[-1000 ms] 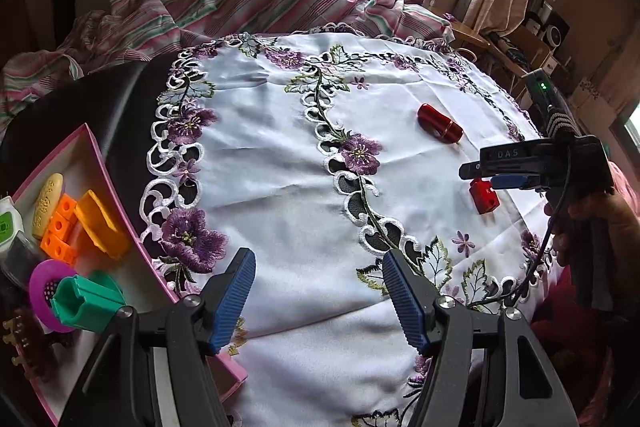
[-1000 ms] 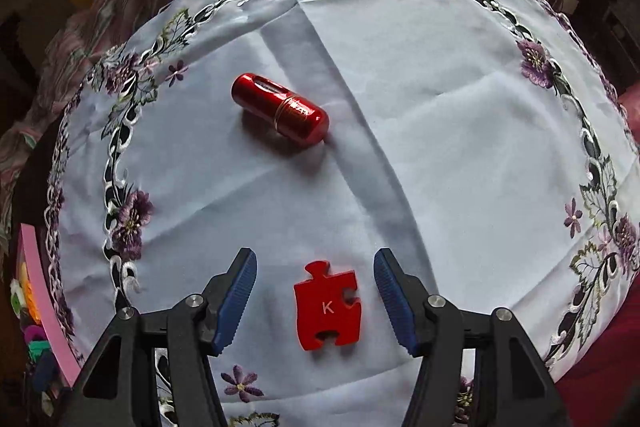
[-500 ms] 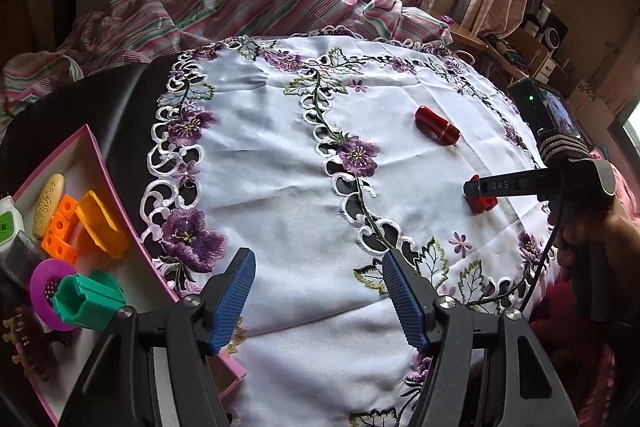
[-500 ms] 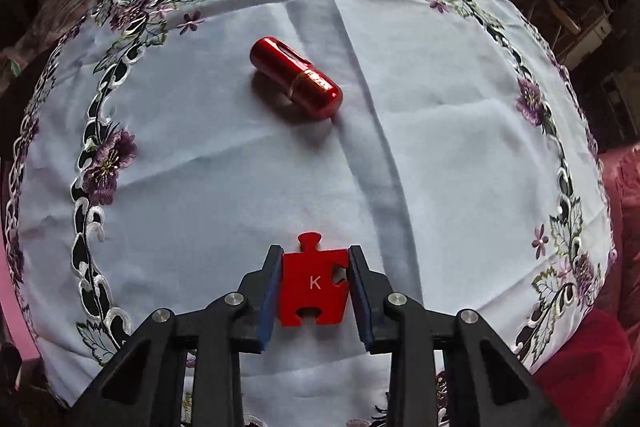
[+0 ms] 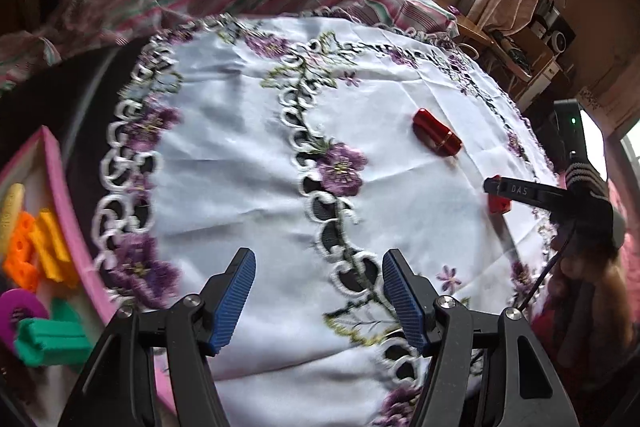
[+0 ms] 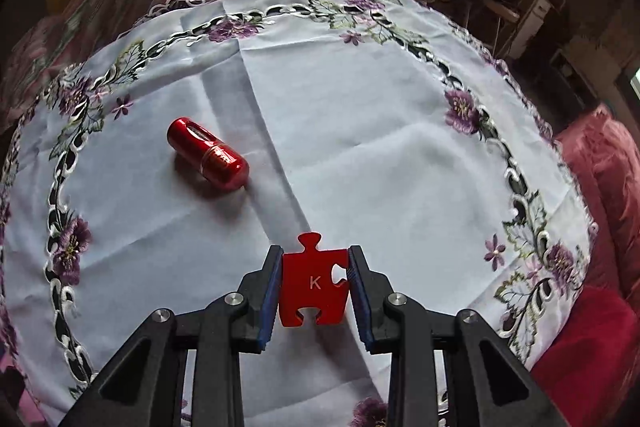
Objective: Organize rigid objects
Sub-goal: 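Grasp the red cylinder with the left gripper while the right holds the puzzle piece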
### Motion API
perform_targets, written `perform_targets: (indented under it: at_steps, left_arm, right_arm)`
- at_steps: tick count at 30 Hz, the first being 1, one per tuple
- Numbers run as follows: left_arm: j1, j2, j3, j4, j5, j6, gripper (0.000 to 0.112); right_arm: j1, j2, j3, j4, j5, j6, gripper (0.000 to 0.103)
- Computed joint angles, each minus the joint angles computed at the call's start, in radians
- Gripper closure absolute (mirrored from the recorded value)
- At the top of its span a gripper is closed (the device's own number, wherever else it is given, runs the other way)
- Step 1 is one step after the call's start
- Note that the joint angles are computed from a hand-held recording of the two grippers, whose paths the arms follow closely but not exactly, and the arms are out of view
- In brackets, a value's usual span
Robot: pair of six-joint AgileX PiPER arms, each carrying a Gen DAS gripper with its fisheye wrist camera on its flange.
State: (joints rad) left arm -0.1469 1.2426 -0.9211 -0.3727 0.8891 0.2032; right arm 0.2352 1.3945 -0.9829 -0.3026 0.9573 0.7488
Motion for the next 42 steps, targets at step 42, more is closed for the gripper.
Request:
perform_targets:
  at_steps: [42]
  left_arm:
    - [-0.339,0.668,-0.656,0.113,0.030,-0.283,0.089]
  right_arm:
    - [-0.216,-0.125,0.101,0.338,-0.227,-0.231,0.071]
